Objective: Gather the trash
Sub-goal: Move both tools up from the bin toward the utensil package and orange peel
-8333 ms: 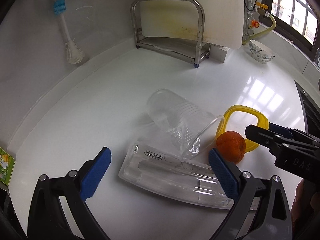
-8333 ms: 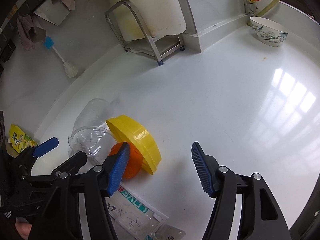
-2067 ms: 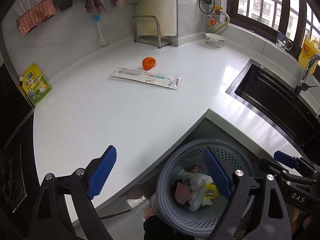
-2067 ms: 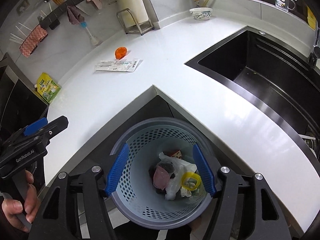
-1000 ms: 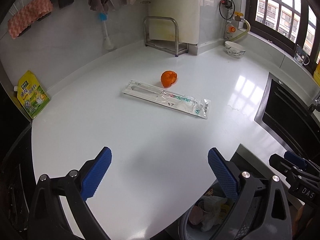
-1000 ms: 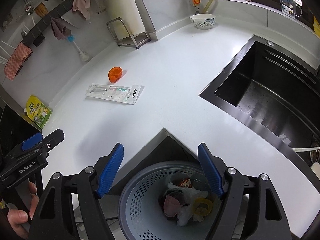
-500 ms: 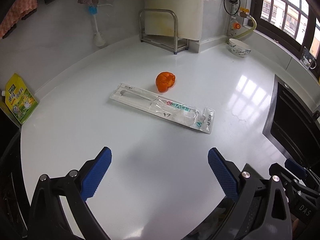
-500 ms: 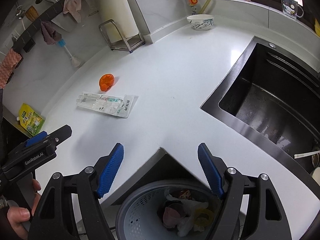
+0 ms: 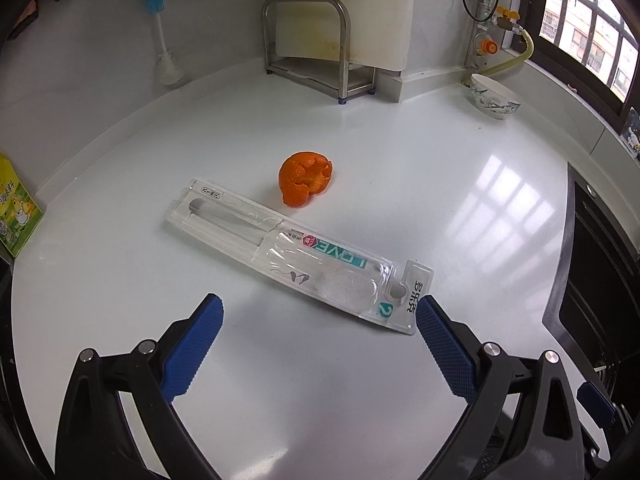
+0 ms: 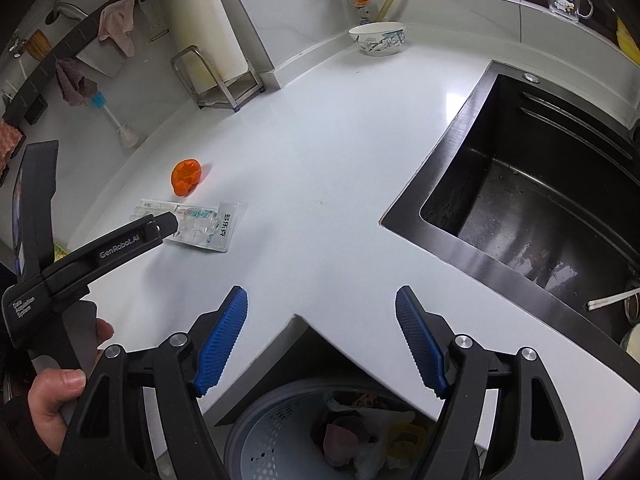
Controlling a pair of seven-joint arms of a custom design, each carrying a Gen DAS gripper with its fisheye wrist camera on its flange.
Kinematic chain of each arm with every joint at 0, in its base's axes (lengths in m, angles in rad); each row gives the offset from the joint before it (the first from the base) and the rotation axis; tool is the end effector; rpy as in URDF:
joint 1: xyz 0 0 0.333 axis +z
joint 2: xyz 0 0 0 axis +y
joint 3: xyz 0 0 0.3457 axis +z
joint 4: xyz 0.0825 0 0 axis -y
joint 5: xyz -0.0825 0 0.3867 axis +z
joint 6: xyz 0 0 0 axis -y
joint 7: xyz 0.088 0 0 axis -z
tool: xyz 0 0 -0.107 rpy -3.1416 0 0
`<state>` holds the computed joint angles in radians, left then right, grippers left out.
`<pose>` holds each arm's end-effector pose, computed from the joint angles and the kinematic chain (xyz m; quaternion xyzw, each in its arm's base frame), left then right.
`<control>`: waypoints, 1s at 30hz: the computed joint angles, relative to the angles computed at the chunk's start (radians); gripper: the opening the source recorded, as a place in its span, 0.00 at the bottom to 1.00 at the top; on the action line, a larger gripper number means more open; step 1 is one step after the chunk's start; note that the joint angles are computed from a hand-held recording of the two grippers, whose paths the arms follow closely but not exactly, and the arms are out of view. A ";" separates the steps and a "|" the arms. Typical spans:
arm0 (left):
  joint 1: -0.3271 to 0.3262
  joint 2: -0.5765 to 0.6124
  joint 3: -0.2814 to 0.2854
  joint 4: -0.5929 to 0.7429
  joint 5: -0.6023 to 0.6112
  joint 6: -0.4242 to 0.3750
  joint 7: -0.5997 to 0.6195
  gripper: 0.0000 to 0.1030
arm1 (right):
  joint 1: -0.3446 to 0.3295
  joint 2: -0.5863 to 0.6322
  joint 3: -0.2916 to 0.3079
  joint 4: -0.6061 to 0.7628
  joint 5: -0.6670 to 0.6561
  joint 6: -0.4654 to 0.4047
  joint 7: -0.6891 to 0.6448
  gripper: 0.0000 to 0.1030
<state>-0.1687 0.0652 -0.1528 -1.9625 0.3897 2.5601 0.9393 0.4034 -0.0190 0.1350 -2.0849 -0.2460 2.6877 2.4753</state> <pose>0.5850 -0.1985 0.5280 -0.6905 0.6606 -0.2041 0.2127 0.5012 0.3091 0.5324 -0.6086 0.7281 -0.1054 0.2973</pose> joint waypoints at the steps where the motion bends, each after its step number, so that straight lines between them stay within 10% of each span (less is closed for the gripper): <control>1: 0.000 0.012 0.000 0.009 -0.001 -0.003 -0.002 0.93 | -0.001 0.000 0.000 -0.001 0.000 -0.001 0.003 0.71; 30: 0.003 0.063 0.062 0.022 0.066 -0.043 -0.076 0.93 | 0.010 0.062 0.002 0.054 -0.005 -0.008 0.025 0.71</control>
<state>-0.1654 0.1279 -0.0908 -1.9401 0.4558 2.5174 0.8631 0.4131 0.0434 0.1372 -2.0308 -0.2506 2.6793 2.5002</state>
